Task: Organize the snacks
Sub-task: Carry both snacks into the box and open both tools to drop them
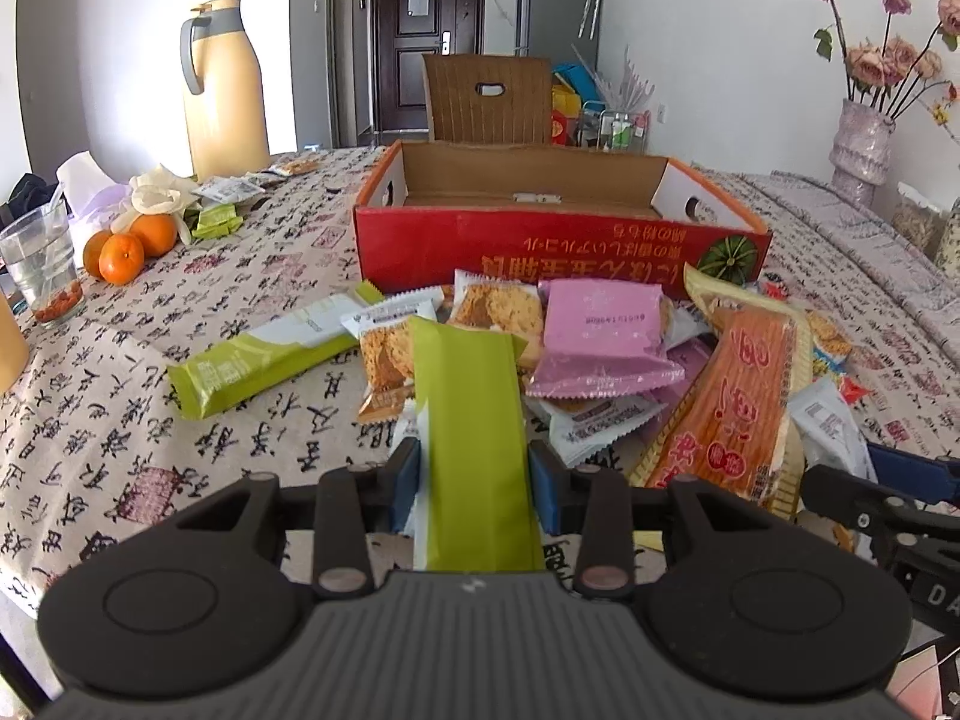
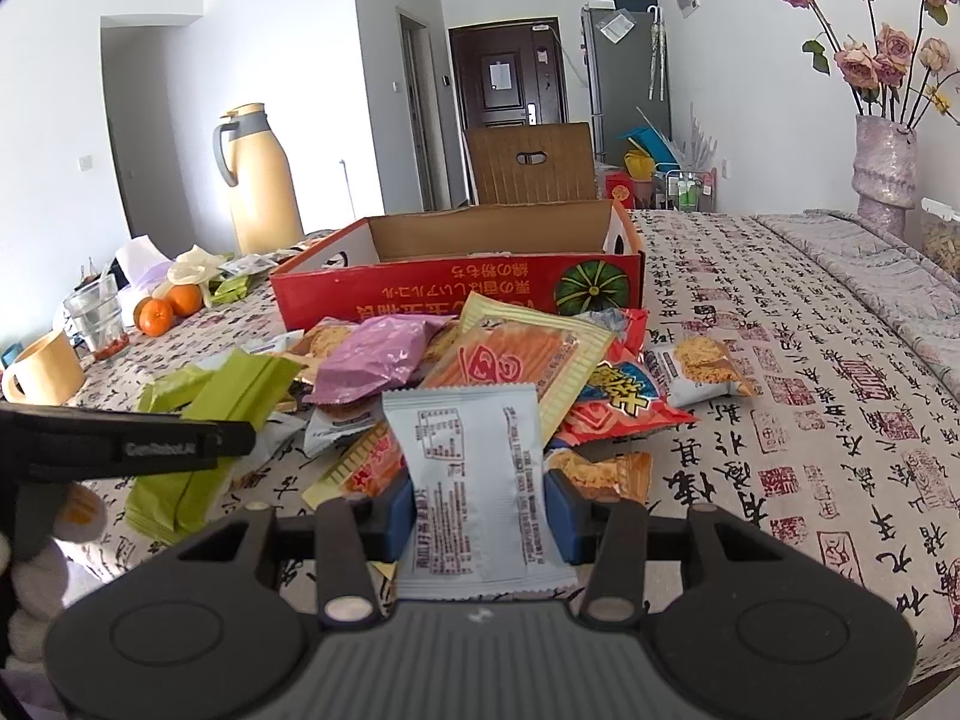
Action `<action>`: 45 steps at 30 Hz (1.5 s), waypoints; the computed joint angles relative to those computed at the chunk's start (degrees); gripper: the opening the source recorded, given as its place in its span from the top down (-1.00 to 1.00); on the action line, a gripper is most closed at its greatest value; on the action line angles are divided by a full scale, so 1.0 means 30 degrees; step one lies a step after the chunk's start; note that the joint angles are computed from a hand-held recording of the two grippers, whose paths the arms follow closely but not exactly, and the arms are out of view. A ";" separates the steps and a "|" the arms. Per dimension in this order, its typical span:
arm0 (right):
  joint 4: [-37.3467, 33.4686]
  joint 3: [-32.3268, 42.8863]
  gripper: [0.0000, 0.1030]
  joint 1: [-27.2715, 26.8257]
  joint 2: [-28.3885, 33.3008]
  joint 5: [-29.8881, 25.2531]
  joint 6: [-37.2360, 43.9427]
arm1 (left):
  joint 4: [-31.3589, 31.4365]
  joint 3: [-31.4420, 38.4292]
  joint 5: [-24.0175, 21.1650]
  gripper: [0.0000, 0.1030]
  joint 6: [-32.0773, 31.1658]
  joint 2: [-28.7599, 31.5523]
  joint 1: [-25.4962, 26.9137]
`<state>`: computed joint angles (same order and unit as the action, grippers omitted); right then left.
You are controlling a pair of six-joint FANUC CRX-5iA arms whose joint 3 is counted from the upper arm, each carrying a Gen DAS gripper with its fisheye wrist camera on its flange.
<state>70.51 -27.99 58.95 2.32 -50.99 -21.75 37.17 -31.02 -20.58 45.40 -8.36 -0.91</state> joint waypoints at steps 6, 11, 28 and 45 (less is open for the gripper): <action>0.0698 0.0552 0.14 -0.0467 0.0268 -0.0384 0.0434 | 0.3078 -0.0017 0.0113 0.24 -0.2958 -0.0003 -0.0102; 0.1297 0.1305 0.14 -0.1329 0.0647 -0.0435 0.1086 | 0.5210 0.0668 0.0525 0.24 -0.4754 0.0552 -0.0545; -0.0603 0.7070 0.14 -0.5220 0.3774 0.1522 0.6688 | 0.3718 0.7454 -0.0029 0.24 -0.2236 0.5473 -0.1241; -0.9048 1.6331 0.14 -0.7355 0.9659 0.0011 1.5312 | -0.7883 1.9852 -0.6087 0.23 1.0190 1.2857 -0.1439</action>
